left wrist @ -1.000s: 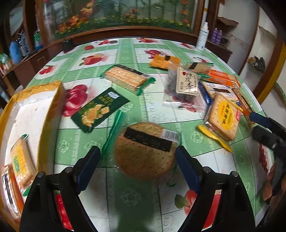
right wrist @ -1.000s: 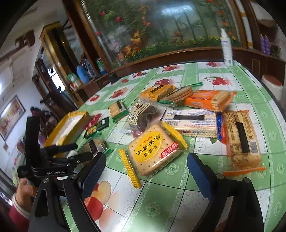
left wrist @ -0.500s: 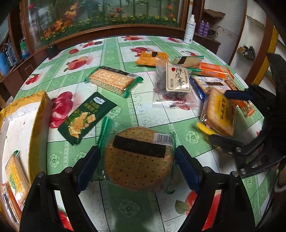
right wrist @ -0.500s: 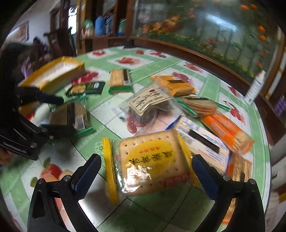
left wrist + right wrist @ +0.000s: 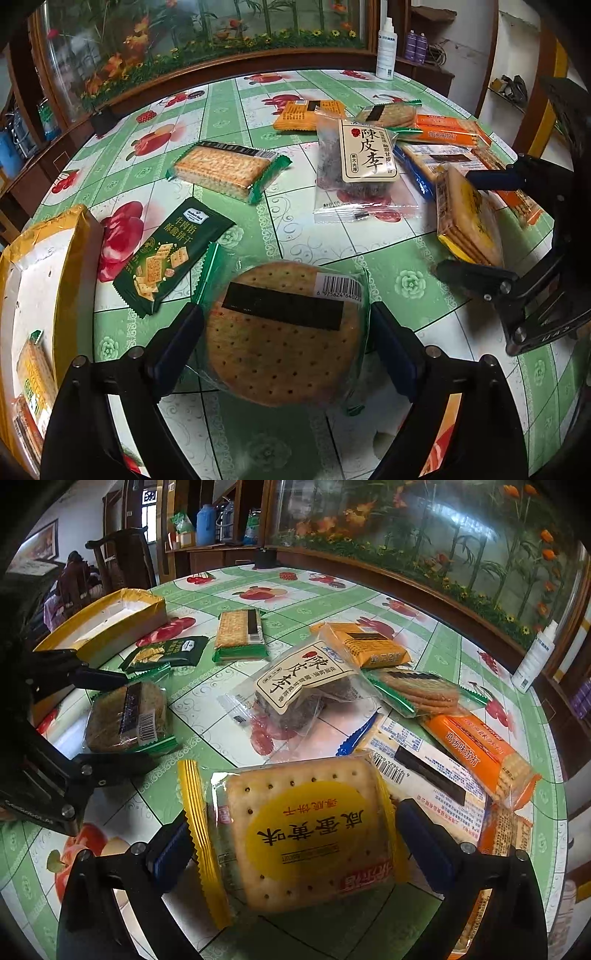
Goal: Organize snacks
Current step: 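Carry the round biscuit and yellow-label cracker packs into the tray and release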
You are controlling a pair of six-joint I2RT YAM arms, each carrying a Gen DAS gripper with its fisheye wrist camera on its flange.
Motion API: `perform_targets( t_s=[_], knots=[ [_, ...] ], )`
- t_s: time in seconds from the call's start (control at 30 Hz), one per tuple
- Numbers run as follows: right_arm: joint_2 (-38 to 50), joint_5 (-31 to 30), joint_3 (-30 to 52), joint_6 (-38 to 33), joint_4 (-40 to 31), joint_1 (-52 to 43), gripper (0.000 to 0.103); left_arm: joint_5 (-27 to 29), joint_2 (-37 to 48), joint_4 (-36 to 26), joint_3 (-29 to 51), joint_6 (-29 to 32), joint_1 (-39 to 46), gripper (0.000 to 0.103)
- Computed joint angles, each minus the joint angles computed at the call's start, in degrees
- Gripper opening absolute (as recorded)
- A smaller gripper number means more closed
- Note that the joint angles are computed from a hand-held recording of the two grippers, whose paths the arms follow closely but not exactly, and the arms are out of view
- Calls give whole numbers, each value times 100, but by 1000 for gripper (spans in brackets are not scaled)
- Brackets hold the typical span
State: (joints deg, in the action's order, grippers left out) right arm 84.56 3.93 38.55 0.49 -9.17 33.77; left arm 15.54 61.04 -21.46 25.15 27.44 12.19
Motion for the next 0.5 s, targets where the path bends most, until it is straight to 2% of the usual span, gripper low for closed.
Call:
perform_targets(
  t_s=[0.1,0.17,0.3,0.4,0.5],
  knots=[
    [-79,-160,-52,52,32,-95,97,-10,-20,59,-34,-77,-20,90],
    [-145,-294,-94,88,44,-172,91,-45,-74,76,-70,-159,-52,88],
    [-248,-609,-166,164,82,-325,86,52,-278,-31,-135,-245,38,78],
    [-329,-775,-216,246,116,-385,84,74,-414,-91,-178,-391,82,77],
    [-520,-887,-297,371,123,-400,78,25,-668,-133,-269,-599,99,77]
  ],
)
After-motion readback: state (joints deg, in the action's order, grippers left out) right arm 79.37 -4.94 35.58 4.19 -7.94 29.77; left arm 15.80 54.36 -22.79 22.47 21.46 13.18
